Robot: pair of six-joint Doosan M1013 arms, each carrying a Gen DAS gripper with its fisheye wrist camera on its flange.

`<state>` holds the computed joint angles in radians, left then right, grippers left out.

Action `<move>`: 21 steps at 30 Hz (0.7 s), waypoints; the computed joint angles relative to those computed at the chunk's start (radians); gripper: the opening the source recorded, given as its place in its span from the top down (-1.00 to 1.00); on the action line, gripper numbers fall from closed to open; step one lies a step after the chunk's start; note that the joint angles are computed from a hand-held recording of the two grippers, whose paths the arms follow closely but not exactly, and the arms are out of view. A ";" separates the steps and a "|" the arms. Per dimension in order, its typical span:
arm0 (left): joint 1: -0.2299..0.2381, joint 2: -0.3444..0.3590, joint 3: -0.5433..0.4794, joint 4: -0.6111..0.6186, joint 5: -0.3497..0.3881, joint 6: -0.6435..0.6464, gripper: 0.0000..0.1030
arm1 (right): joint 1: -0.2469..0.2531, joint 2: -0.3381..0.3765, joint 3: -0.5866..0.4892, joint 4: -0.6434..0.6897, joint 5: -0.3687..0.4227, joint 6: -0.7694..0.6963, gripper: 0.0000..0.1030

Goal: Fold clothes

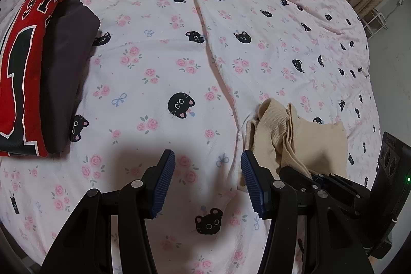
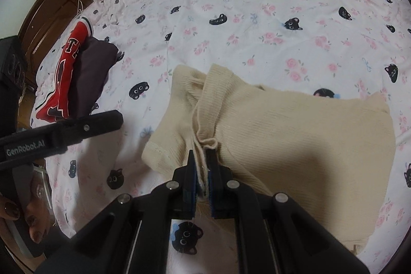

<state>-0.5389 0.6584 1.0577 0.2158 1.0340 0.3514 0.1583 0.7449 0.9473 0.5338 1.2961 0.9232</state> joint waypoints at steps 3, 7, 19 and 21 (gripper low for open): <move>0.000 0.004 -0.006 -0.001 0.005 0.005 0.06 | 0.005 -0.005 0.010 -0.014 -0.010 -0.010 0.84; -0.001 0.009 -0.014 -0.006 0.012 0.014 0.06 | 0.013 -0.015 0.029 -0.037 -0.033 -0.029 0.81; -0.006 0.017 -0.024 0.004 0.020 0.021 0.06 | -0.022 -0.051 0.074 0.112 0.038 -0.157 0.37; -0.008 0.020 -0.030 0.005 0.019 0.032 0.06 | -0.032 -0.065 0.090 0.127 0.031 -0.176 0.37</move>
<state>-0.5467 0.6788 1.0273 0.2206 1.0526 0.3830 0.1266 0.6794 1.0375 0.6607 1.3268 0.7474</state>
